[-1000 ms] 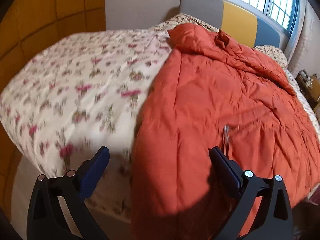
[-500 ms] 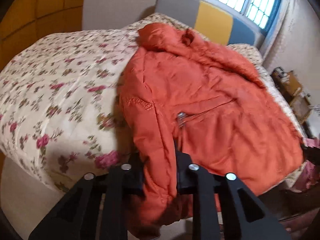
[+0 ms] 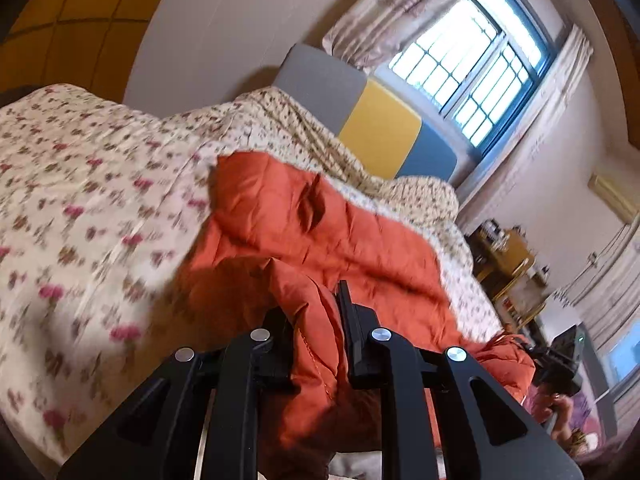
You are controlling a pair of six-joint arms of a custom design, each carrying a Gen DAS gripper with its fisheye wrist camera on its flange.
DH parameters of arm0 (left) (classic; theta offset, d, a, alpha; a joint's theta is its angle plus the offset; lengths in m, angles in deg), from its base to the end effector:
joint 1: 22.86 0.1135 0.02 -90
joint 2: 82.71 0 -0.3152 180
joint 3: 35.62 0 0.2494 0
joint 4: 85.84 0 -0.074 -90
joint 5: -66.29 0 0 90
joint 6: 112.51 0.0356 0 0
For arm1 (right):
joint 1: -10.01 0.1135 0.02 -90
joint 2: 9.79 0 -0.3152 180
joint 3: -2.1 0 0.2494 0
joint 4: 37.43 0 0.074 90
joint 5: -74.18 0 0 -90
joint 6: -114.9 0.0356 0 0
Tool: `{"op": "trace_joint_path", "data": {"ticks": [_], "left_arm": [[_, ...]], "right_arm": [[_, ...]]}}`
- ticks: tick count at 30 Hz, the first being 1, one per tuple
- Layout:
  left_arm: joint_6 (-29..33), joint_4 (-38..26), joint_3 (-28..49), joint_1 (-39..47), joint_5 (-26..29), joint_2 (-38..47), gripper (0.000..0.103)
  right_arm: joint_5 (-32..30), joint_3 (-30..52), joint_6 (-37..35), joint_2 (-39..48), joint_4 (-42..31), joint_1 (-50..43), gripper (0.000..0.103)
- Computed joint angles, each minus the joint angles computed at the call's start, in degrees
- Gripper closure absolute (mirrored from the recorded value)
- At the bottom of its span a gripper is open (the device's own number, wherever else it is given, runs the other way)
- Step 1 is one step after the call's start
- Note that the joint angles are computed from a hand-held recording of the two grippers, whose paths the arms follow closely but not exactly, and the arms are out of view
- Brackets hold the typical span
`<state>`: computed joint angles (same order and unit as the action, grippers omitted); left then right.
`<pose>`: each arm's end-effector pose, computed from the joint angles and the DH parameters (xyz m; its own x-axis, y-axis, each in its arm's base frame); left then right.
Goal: Fold large clothes
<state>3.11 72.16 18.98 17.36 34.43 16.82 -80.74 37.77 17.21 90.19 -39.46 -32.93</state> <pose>0.2372 0.1610 0.1628 -0.6709 -0.2685 -0.6912 0.2256 0.8141 -0.5351 0.1819 -0.1252 0.1176 -0.6675 0.5437 -0.5087 -0.0673 0.6364 0.7684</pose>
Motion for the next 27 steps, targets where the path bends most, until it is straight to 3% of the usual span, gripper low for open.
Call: {"op": "trace_joint_path", "data": {"ticks": [8, 14, 21, 24, 25, 26, 27], "left_arm": [[-17.7, 8.6, 10.1, -7.5, -2.5, 8.4, 0.087], [-23.8, 11.7, 17.9, -13.2, -8.3, 15.4, 0.087], [-26.1, 8.5, 28.1, -17.6, -15.5, 23.7, 0.087], [-29.2, 5.2, 32.8, -18.4, -16.6, 27.1, 0.082], [-30.4, 4.1, 34.4, -18.1, -15.5, 28.2, 0.075], [-31.8, 3.5, 35.5, -17.8, -13.8, 29.1, 0.063], [-34.8, 5.2, 35.8, -16.9, -10.8, 29.9, 0.057]], "right_arm": [[3.6, 9.1, 23.0, 9.7, 17.9, 8.8, 0.094], [7.9, 17.1, 31.4, 17.2, 21.6, 12.7, 0.094], [11.9, 25.2, 41.6, 26.8, 25.5, 15.8, 0.085], [12.5, 26.2, 44.1, 29.4, 29.0, 16.4, 0.071], [12.2, 25.8, 45.9, 30.1, 31.6, 16.3, 0.059], [11.8, 25.2, 48.5, 31.0, 35.4, 16.1, 0.039], [12.3, 23.6, 52.1, 32.0, 42.0, 15.6, 0.03]]}}
